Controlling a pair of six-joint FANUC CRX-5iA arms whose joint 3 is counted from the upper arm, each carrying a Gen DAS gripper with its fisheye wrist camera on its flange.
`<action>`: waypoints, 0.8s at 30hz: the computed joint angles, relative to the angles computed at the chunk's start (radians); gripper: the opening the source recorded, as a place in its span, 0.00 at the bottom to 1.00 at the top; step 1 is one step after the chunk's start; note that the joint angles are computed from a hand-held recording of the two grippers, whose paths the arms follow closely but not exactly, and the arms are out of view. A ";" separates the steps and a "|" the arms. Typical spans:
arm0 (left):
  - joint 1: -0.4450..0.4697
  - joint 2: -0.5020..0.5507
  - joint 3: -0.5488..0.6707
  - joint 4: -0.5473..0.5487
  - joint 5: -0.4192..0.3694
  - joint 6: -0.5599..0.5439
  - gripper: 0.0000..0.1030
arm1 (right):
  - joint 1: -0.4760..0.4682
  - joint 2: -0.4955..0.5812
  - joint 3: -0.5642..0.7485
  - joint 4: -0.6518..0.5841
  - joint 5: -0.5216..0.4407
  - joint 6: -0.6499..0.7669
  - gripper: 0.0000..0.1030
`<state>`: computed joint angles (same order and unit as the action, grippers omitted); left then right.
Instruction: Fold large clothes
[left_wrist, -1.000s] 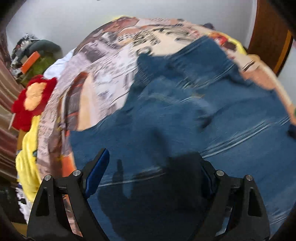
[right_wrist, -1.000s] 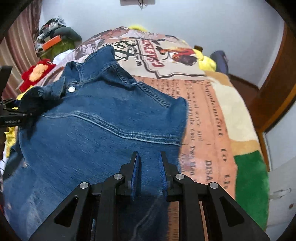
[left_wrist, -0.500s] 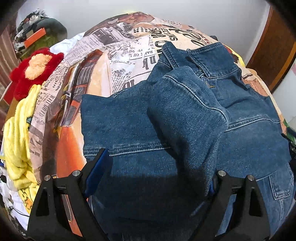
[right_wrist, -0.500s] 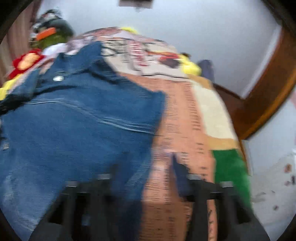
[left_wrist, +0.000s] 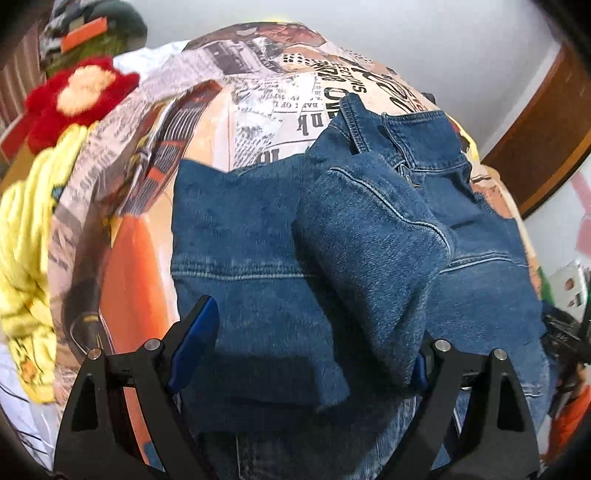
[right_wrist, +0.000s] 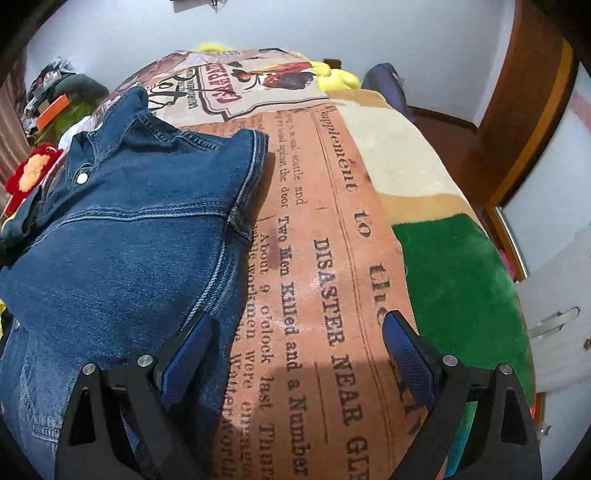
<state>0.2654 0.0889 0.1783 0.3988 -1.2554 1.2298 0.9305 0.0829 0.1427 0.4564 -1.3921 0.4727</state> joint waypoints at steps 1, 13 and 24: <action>0.006 -0.004 -0.008 0.012 0.001 -0.003 0.86 | -0.001 0.000 0.001 -0.002 -0.001 0.002 0.90; 0.029 -0.058 -0.022 -0.161 -0.009 0.000 0.86 | -0.009 0.011 0.016 -0.013 -0.014 0.000 0.90; 0.004 -0.068 0.031 -0.169 0.020 -0.070 0.86 | 0.002 0.086 0.163 0.053 -0.099 0.097 0.90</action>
